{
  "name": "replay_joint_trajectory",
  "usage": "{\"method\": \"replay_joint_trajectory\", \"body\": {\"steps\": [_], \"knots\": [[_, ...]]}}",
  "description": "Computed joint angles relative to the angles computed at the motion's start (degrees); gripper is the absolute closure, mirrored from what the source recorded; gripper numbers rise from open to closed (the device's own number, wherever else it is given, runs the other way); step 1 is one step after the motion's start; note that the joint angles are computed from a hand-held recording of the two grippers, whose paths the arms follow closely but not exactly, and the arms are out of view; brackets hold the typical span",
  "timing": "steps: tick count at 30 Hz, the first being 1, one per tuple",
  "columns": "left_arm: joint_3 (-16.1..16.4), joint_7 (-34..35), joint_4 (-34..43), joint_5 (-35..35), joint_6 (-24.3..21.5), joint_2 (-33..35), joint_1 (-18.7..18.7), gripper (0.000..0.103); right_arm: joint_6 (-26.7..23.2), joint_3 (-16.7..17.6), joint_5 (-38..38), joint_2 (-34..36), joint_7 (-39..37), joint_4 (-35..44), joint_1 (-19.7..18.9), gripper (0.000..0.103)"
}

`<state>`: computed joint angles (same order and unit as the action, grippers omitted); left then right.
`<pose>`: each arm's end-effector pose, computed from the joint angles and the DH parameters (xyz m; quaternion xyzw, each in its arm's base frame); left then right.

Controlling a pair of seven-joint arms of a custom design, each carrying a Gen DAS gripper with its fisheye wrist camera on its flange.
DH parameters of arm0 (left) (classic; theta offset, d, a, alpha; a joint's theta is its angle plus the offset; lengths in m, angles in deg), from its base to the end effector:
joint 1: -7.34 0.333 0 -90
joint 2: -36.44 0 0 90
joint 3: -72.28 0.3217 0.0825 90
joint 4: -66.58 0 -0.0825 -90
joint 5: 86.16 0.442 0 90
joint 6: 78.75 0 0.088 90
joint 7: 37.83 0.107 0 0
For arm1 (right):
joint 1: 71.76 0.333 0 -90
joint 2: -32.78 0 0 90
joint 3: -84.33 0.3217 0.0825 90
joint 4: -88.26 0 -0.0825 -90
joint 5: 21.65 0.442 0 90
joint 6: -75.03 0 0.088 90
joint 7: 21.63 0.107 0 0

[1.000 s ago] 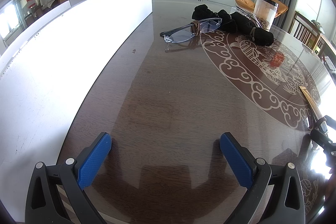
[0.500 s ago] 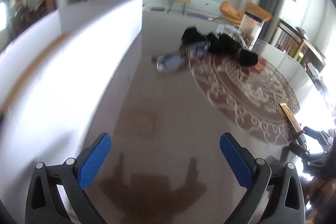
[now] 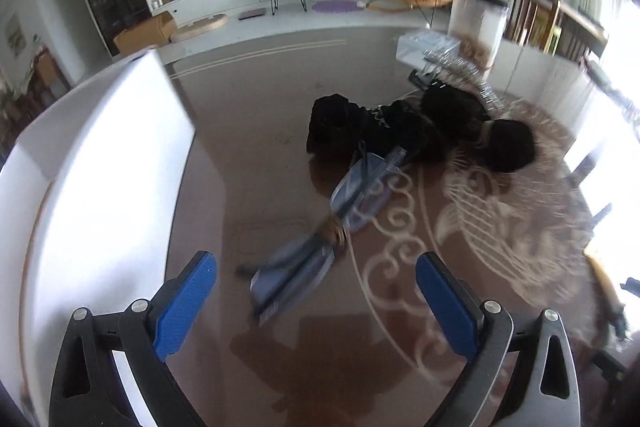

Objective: Organize objects
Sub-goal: 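Grasp the rimless eyeglasses with the left tool while the right tool holds the tube, then carry the tube and eyeglasses into the white box and open both tools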

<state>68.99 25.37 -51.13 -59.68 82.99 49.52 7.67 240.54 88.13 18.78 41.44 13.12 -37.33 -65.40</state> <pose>0.6668 -0.0556 0.3514 -0.6842 0.6701 -0.1649 0.2359 0.6221 0.0725 0.3333 -0.8180 0.4858 -0.1645 0.2605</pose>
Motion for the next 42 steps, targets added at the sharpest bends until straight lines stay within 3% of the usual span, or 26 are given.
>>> {"method": "replay_joint_trajectory", "body": {"steps": [1,3,4,5,6,7,8,11,14,16,19,21,22,23,26,28,29,42], "knots": [[-0.4,1.3,1.3,-0.7,-0.8,1.3,0.3,0.005,0.0,0.0,0.0,0.0,0.0,0.0,0.0,0.002],[-2.2,6.0,2.8,-4.8,-1.5,3.2,1.9,0.031,0.0,0.0,0.0,0.0,0.0,0.0,0.0,0.002],[-3.9,9.1,2.0,-9.0,0.6,3.0,3.7,0.039,0.0,0.0,0.0,0.1,0.0,0.0,0.0,0.002],[-4.2,9.8,1.6,-11.0,1.0,2.6,4.2,0.062,0.0,0.0,0.0,0.0,0.0,0.1,0.0,0.002],[-4.0,9.7,1.1,-11.9,1.1,2.1,4.0,0.072,0.0,0.0,0.0,0.0,0.0,0.1,0.0,0.002],[-2.9,7.7,0.1,-10.9,0.5,1.0,2.8,0.076,-0.1,0.0,0.0,0.0,0.1,0.1,0.0,0.002],[-2.3,6.4,-1.1,-10.2,0.5,-0.1,2.0,0.089,-0.1,0.0,0.0,0.0,0.1,0.1,0.0,0.002],[-1.0,-1.7,-9.3,-6.5,2.0,-6.3,-0.5,0.089,-0.1,0.0,-0.2,0.0,0.2,0.1,0.0,0.002],[-2.0,-9.4,-18.0,-2.4,3.3,-13.5,-1.8,0.089,0.1,0.0,-0.3,0.0,0.3,0.0,0.1,0.002],[-3.3,-10.2,-24.0,-5.3,4.9,-18.5,-2.6,0.089,0.1,0.0,-0.3,0.0,0.3,0.0,0.1,0.002],[-6.4,-16.4,-29.7,-3.0,6.0,-23.8,-1.5,0.083,0.1,0.0,-0.4,0.0,0.4,0.0,0.1,0.002],[-8.4,-20.7,-30.6,1.6,6.4,-24.6,0.0,0.055,0.1,0.0,-0.3,0.0,0.3,0.1,0.0,0.002],[-9.4,-22.7,-30.3,3.6,5.4,-24.5,0.7,0.045,0.1,0.0,-0.3,0.0,0.3,0.1,0.0,0.002],[-10.6,-25.6,-28.8,6.6,3.5,-23.4,1.7,0.029,0.1,0.0,-0.3,0.0,0.3,0.1,0.0,0.002],[-11.9,-34.9,-27.4,17.9,3.3,-21.6,3.5,0.014,0.2,0.0,-0.4,0.1,0.4,0.1,0.1,0.002],[-10.6,-36.5,-28.2,19.2,4.1,-22.0,2.5,0.003,0.3,-0.1,-0.8,0.1,0.7,0.0,0.1,0.001],[-9.8,-35.9,-27.6,18.8,3.9,-21.2,1.9,0.000,0.3,-0.1,-0.9,0.1,0.8,0.1,0.1,0.001],[-7.5,-39.7,-27.0,22.7,4.1,-20.3,-0.2,0.000,0.1,0.0,-1.0,0.2,0.9,0.3,-0.1,0.001]]}}
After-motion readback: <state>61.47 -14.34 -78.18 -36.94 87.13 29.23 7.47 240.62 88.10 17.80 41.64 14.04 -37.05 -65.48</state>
